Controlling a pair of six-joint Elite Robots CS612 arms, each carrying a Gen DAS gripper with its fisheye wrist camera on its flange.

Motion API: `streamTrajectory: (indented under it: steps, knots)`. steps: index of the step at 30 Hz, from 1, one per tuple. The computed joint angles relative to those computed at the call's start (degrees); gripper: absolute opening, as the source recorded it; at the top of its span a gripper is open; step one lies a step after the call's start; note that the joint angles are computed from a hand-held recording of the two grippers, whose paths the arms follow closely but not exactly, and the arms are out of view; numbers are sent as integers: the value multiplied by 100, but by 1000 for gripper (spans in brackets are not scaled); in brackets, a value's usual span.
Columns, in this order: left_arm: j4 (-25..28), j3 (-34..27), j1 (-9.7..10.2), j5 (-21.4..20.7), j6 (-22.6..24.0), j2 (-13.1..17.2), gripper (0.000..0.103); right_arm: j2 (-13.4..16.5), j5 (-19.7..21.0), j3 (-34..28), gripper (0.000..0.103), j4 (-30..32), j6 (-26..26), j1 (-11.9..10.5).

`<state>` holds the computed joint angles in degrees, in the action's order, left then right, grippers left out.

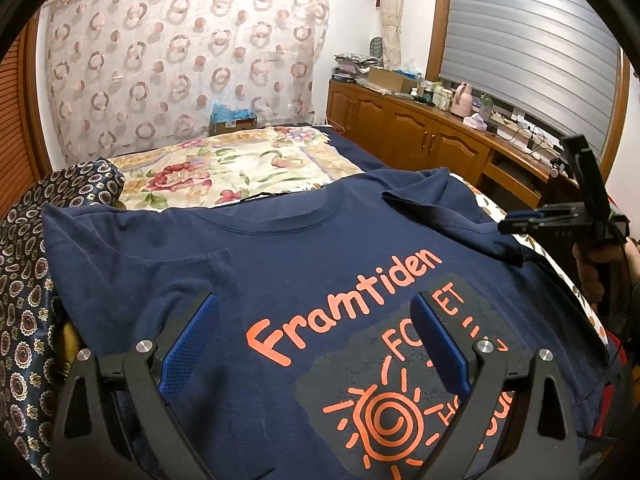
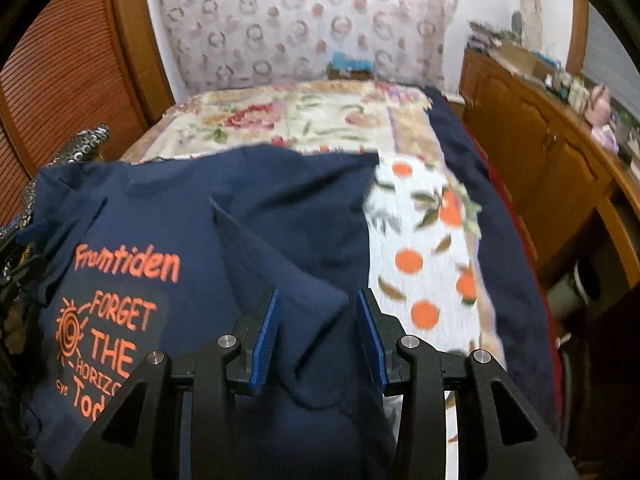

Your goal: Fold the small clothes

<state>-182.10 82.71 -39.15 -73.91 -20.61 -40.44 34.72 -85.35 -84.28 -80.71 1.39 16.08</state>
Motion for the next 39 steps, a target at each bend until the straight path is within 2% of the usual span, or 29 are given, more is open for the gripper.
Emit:
streamTrajectory:
  steps: [2,4,5,6,7,11,14,17,21,26,28,29,31,33,36,39]
  knots:
    - [46,-19,2,-5,-25,-1,97,-7,163,76,41,6,-106,-1]
    - [72,-29,6,-4,-36,1,97,-28,154,153,31,13,-183,33]
    - [84,-35,6,12,-35,1,97,-42,112,203,21,16,-214,46]
    - [88,-34,4,27,-33,-1,97,-54,53,235,6,-2,-248,70]
    - [94,-31,3,39,-29,-6,97,-38,45,221,4,-42,-296,69]
    - [122,-41,18,39,-48,5,97,20,261,-31,3,-208,-494,81]
    - [109,-46,22,45,-25,9,97,53,516,-164,3,-71,-637,108]
    - [82,-38,16,61,13,13,97,76,343,-213,3,298,-860,189]
    - [84,-34,22,67,6,18,97,90,426,-240,3,585,-1050,234]
    - [40,8,8,116,-14,7,97,74,617,-255,15,526,-1095,237]
    - [52,2,6,134,-22,5,97,69,662,-260,32,312,-1086,205]
    - [55,3,9,138,-30,6,97,60,642,-228,34,187,-1032,192]
    - [55,9,16,143,-27,-1,97,56,526,-180,46,-43,-948,162]
    - [18,20,15,181,-5,-4,97,46,304,-68,51,-287,-936,166]
    - [33,7,19,234,-21,6,97,16,-64,212,52,-586,-928,181]
    - [124,-15,37,290,-87,12,97,-54,-183,557,52,-740,-896,215]
